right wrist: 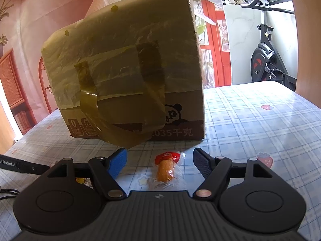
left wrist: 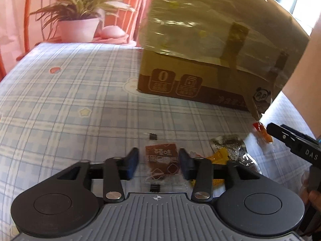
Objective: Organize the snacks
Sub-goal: 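Withdraw both grippers from the box toward the remaining snacks on the table, then grasp the brown jerky pack with the left gripper while the right grasps the red-capped sausage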
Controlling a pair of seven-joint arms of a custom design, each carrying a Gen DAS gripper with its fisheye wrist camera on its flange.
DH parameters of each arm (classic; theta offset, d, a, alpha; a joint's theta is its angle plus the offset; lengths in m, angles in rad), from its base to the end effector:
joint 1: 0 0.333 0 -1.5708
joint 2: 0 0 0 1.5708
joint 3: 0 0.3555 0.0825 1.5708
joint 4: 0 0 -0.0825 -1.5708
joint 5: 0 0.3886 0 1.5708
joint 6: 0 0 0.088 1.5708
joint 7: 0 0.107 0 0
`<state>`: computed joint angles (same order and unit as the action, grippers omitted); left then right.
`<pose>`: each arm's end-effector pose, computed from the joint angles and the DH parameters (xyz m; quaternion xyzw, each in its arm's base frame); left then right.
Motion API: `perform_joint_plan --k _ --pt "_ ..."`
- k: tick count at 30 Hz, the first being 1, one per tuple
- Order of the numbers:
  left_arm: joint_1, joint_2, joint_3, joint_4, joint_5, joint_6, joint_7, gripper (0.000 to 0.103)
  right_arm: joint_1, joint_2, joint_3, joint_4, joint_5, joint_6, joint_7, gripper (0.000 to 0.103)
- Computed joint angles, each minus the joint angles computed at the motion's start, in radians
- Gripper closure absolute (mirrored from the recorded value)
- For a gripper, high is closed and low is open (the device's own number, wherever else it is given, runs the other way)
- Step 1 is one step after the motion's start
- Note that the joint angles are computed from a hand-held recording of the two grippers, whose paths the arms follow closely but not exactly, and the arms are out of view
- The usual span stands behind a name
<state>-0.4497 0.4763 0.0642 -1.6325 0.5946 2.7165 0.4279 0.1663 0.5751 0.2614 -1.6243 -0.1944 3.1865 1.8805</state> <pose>0.6769 -0.3056 0.4399 -0.7450 0.5668 -0.2795 0.2136 0.7037 0.2883 0.4510 -0.6773 0.5543 -0.1875 0.4459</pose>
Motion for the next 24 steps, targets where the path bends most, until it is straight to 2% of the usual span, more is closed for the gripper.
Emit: perform_joint_plan --k 7,14,24 --pt "-0.015 0.027 0.008 0.041 0.031 -0.03 0.043 0.051 -0.003 0.002 0.006 0.004 0.005 -0.009 -0.009 0.028" --pt "-0.041 0.044 0.02 0.069 0.111 -0.08 0.066 0.052 -0.002 0.003 0.006 0.007 0.015 -0.018 -0.018 0.028" --pt "-0.025 -0.005 0.017 -0.009 0.163 -0.02 -0.038 0.059 0.007 0.005 -0.001 0.022 0.025 -0.054 -0.035 0.028"
